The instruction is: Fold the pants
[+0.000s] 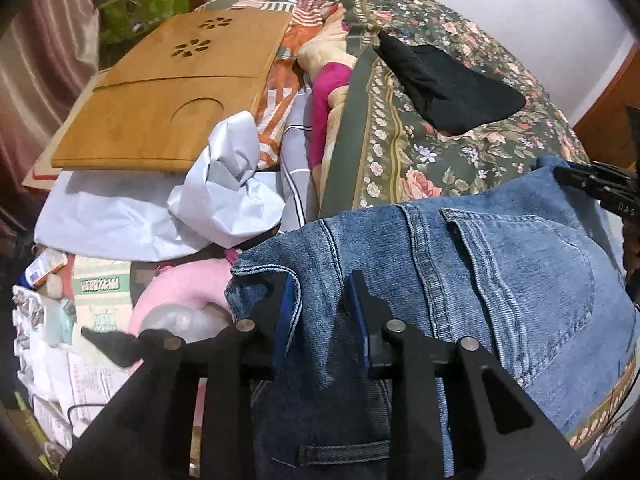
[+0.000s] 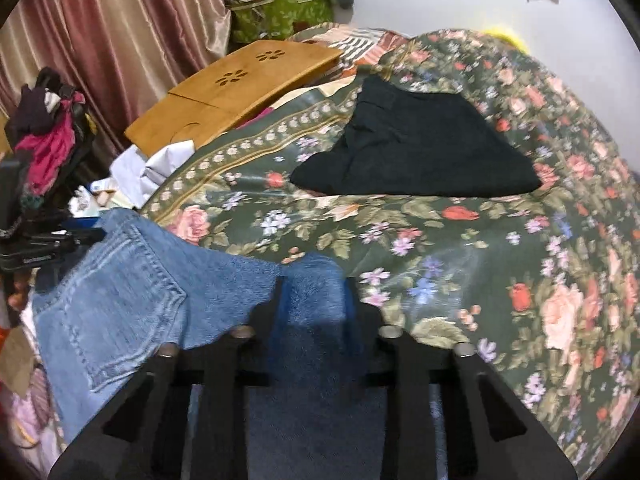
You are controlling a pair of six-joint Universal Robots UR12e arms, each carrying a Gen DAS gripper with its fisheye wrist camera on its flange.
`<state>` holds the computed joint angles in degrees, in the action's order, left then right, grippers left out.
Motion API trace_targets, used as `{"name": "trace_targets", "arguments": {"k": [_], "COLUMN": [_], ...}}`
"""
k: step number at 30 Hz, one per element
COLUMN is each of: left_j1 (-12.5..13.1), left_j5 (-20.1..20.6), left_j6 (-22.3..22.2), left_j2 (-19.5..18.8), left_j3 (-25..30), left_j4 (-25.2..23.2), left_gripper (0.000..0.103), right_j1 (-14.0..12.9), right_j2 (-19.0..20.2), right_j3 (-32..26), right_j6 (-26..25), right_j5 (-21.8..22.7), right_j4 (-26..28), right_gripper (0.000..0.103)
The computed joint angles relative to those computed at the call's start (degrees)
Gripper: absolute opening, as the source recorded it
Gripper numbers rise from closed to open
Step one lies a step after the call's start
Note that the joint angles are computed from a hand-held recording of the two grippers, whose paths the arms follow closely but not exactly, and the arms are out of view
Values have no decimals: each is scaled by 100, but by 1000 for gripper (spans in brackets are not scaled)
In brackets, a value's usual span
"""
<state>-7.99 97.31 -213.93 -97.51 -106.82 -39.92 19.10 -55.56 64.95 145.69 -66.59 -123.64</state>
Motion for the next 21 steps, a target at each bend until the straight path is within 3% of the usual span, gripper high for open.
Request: {"name": "trace_targets", "arguments": {"k": [2,7,9,14,15,17,18,21], "left_j1": [-62,-396,-413,-418,-443,-477,-495,-562], "left_j5": [213,1111,1127,1209,1281,1367,1415,1489], "left_j6": [-28,25,17,-107,-141,-274,-429,-821], "left_j2": [-18,-96,-92,43,99,300,415,669], "left_j3": [67,225,211,337,333,238,166,-52], "left_j4": [-171,-715,-793,-1077,-1053,-887,-805,-610], "left_gripper": [25,24,24,25,28,46,63,67], "right_j1": [-8,88,124,70,16,-79,-116,-269], "right_j2": [-4,-61,-73,-154,-221,-371,-452,-779], "right_j3": [21,277,310,167,164,281,370,750], "right_j6": [29,-43,-61,181,266,362,412,513], "right_j5": [-20,-446,-589,-514,-370,-122,-45,192], "right_j4": [-86,-771,-864,-370,-222,-199,-251,-476], "right_gripper": [7,6,6,8,9,11,12,21]}}
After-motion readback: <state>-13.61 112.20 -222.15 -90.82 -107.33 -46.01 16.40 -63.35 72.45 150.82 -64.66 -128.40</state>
